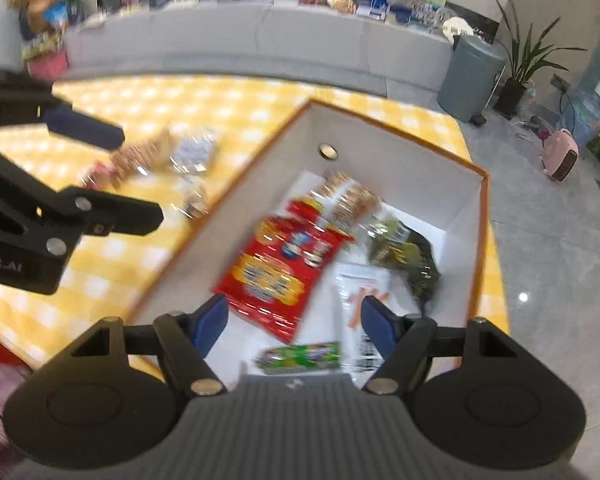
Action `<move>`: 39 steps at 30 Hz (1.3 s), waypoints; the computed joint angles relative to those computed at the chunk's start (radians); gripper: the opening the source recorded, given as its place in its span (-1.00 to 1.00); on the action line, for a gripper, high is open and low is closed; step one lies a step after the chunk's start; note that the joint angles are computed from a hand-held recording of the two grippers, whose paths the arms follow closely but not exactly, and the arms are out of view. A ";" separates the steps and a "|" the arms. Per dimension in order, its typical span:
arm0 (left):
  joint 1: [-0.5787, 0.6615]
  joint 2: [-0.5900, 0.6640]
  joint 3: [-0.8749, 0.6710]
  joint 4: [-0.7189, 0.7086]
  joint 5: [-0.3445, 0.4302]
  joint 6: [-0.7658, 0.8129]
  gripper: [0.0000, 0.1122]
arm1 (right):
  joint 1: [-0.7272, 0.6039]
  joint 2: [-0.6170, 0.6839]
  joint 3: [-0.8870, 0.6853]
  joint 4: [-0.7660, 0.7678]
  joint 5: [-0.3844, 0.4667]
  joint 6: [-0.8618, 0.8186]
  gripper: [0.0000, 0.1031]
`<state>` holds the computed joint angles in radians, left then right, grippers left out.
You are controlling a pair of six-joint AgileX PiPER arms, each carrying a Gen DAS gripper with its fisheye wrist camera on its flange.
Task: Organize snacks
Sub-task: 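Withdraw both tools from the box back to the remaining snacks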
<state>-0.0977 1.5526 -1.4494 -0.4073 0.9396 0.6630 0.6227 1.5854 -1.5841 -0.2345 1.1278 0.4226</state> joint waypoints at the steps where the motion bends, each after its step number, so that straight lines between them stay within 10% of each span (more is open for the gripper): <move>1: 0.022 -0.024 0.028 -0.017 -0.014 0.012 0.52 | 0.028 -0.010 0.010 -0.024 -0.018 0.035 0.39; 10: 0.241 -0.188 0.288 -0.146 -0.183 0.138 0.53 | 0.297 -0.001 0.091 -0.359 -0.169 0.473 0.39; 18: 0.481 -0.187 0.409 -0.326 -0.179 0.325 0.53 | 0.489 0.172 0.017 -0.622 -0.087 0.802 0.39; 39: 0.618 0.018 0.417 -0.453 -0.208 0.459 0.50 | 0.507 0.487 -0.123 -0.706 -0.121 0.847 0.37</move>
<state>0.5204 1.5702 -1.0320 -0.8603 0.7314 1.1221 1.1299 2.0726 -1.7070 -0.9405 1.0067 1.2701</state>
